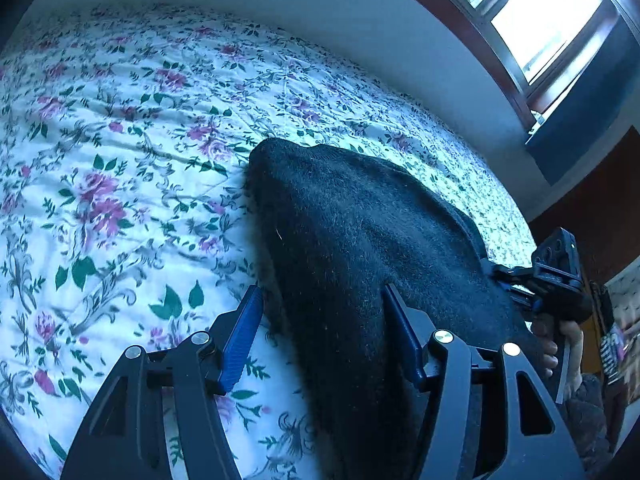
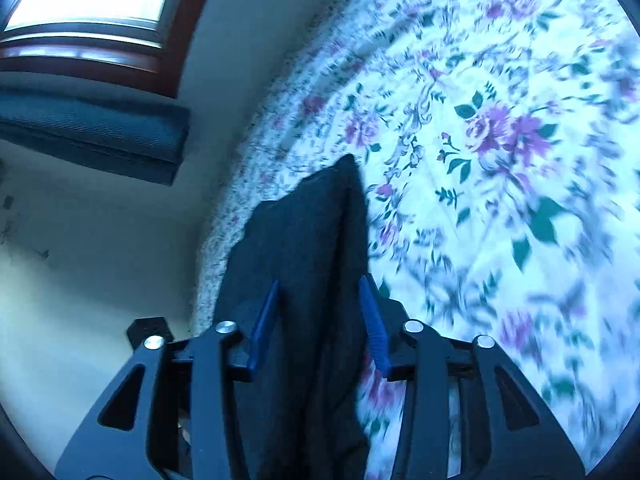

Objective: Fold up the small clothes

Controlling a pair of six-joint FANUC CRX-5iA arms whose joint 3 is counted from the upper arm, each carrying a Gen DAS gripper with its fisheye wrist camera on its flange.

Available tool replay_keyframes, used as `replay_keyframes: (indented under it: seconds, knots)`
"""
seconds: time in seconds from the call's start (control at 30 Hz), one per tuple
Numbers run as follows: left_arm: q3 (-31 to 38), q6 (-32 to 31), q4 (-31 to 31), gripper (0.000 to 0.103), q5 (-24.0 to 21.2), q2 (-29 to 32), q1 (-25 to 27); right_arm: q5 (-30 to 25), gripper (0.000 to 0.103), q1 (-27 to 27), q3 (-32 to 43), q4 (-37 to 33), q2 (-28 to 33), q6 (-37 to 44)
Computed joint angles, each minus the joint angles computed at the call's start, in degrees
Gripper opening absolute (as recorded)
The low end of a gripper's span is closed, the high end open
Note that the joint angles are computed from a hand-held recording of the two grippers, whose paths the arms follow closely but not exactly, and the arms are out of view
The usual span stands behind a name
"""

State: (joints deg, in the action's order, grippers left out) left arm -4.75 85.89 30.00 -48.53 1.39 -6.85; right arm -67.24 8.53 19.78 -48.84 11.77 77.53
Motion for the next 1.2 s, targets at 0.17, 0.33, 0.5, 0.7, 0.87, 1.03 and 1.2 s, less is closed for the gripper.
replay_keyframes:
  seconds: [0.17,0.33,0.5,0.7,0.87,1.03,1.2]
  knots:
    - [0.3,0.7,-2.3,0.063,0.8,-0.5,-0.6,1.4,0.014,-0.4,-0.7,-1.4,-0.1,1.3]
    - [0.6,3.5,-4.8,0.064,0.7,-1.4,-1.1,2.1,0.022,-1.5,-3.7,-2.5,-2.5,2.5]
    - [1.7,7.0,-10.5,0.064,-0.1,-2.8,-2.7,3.2,0.031,-0.1,-6.9,-1.6,-5.6,3.1]
    - [2.5,11.7,-16.6,0.065,-1.9,-5.2,-4.9,3.2,0.043,0.6,-11.2,-3.2,-10.6,4.2]
    - [3.4,14.3,-21.9,0.065,-3.4,-5.7,-7.2,4.3,0.032,3.9,-13.8,3.7,-13.2,0.7]
    - [3.0,15.6,-22.2,0.065,-3.5,-6.3,-7.6,5.0,0.034,3.4,-15.4,2.8,-15.1,0.6]
    - [1.3,17.3,-22.3,0.069,-3.1,-7.7,-7.7,3.9,0.041,0.7,-19.0,-0.8,-18.6,2.4]
